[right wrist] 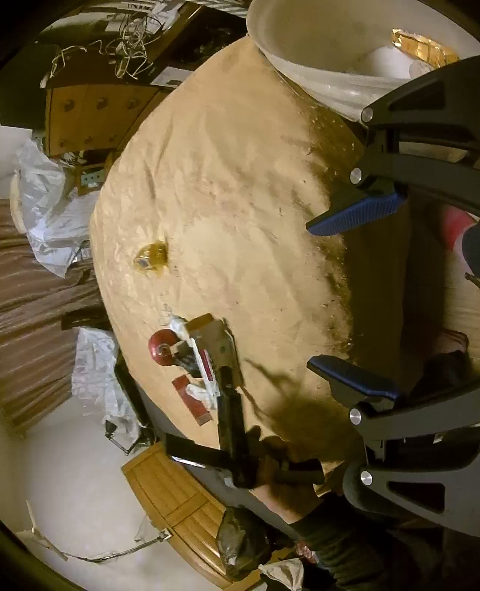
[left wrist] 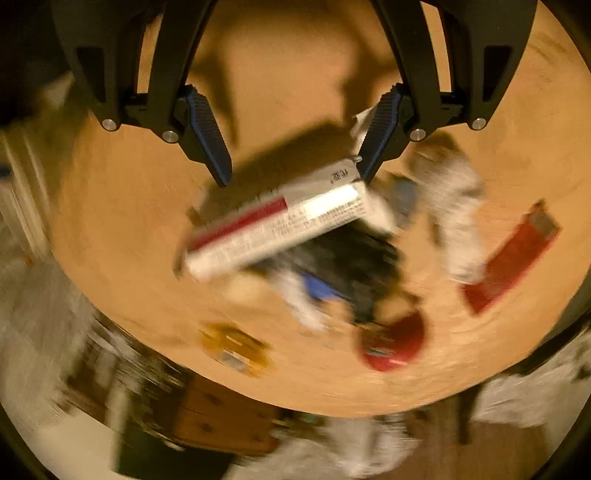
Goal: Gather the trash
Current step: 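Move the left tool to the white medicine box and grasp it, then grasp the beige sponge block with the right tool while the left holds the medicine box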
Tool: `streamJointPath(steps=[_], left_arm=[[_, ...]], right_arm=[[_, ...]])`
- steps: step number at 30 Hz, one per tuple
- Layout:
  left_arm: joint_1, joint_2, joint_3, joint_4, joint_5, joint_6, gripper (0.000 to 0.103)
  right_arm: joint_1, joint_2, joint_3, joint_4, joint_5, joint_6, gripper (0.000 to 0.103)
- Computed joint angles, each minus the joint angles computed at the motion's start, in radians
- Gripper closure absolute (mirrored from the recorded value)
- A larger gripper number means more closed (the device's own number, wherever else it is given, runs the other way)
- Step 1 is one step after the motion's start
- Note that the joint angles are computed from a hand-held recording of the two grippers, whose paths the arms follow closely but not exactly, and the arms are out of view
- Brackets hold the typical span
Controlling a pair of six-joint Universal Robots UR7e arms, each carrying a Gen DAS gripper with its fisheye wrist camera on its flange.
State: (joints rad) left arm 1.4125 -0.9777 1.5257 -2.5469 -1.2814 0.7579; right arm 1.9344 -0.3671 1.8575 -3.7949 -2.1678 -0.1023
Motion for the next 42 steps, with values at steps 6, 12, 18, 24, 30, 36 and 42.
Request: streamJointPath(steps=[6,12,18,24,30,36,42], left_arm=[[0.023,-0.119,0.111,0.158,-0.106,0.146,0.036],[0.020,-0.139,0.134,0.033,-0.133,0.120,0.035],[-0.030,-0.015,0.088,-0.016,0.029,0.177,0.023],[-0.047,0.005,0.099,-0.037,0.049,0.124,0.043],[-0.035,-0.039,0.137,-0.042,0.084,0.122,0.047],[0.029,-0.121,0.172,-0.086,0.119,0.157,0.045],[0.048,-0.126,0.170,-0.171,0.147,0.137,0.031]], right_arm=[[-0.035,-0.014,0.017,0.006,0.028,-0.012,0.027],[-0.067,0.000,0.017,0.015,0.086,0.006,0.026],[-0.074,0.014,0.003,0.027,0.106,0.017,0.023],[-0.074,0.003,-0.027,0.056,0.100,-0.011,0.023],[-0.071,0.001,-0.098,0.095,0.116,-0.073,0.023],[-0.079,0.026,-0.201,0.167,0.147,-0.127,0.023],[-0.088,0.090,-0.348,0.281,0.170,-0.154,0.023]])
